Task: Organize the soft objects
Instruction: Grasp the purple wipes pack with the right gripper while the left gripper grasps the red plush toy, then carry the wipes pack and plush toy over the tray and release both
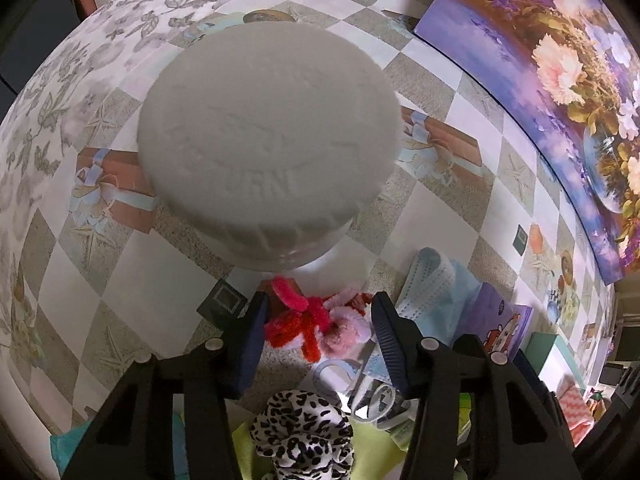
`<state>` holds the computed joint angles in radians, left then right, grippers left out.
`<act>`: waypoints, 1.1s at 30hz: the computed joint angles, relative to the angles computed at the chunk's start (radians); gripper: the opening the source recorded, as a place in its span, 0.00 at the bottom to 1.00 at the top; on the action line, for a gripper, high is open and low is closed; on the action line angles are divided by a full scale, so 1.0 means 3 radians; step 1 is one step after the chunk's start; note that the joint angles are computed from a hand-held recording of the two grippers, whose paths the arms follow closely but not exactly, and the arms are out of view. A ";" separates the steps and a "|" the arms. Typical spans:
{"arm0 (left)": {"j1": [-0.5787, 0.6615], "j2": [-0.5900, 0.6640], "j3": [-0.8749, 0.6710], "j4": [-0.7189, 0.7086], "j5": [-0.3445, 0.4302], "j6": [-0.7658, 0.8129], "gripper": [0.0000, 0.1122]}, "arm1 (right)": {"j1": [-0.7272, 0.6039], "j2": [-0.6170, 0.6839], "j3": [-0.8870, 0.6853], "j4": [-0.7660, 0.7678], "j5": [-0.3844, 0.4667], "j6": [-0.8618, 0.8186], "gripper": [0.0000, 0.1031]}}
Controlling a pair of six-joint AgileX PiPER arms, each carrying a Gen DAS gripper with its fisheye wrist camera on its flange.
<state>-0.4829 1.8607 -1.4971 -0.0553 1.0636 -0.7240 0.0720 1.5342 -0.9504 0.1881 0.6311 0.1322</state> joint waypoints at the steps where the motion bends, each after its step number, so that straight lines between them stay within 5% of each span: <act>1: 0.0011 -0.0017 0.0004 -0.0029 -0.0003 0.0007 0.47 | -0.0015 -0.0004 0.0000 0.0026 0.0008 -0.0026 0.89; 9: 0.0022 -0.0190 -0.0027 -0.0056 0.0020 0.0011 0.47 | -0.0071 -0.0135 -0.0081 0.0047 0.0154 -0.0063 0.89; 19: -0.0103 -0.0537 -0.0364 0.0001 0.0199 0.0041 0.47 | -0.0226 -0.0639 -0.0362 -0.0451 0.0863 0.0442 0.89; 33: -0.0980 -0.0331 -0.0942 0.0361 0.0483 -0.0087 0.47 | -0.1758 -0.1127 -0.0023 -0.0175 0.1330 -0.0133 0.89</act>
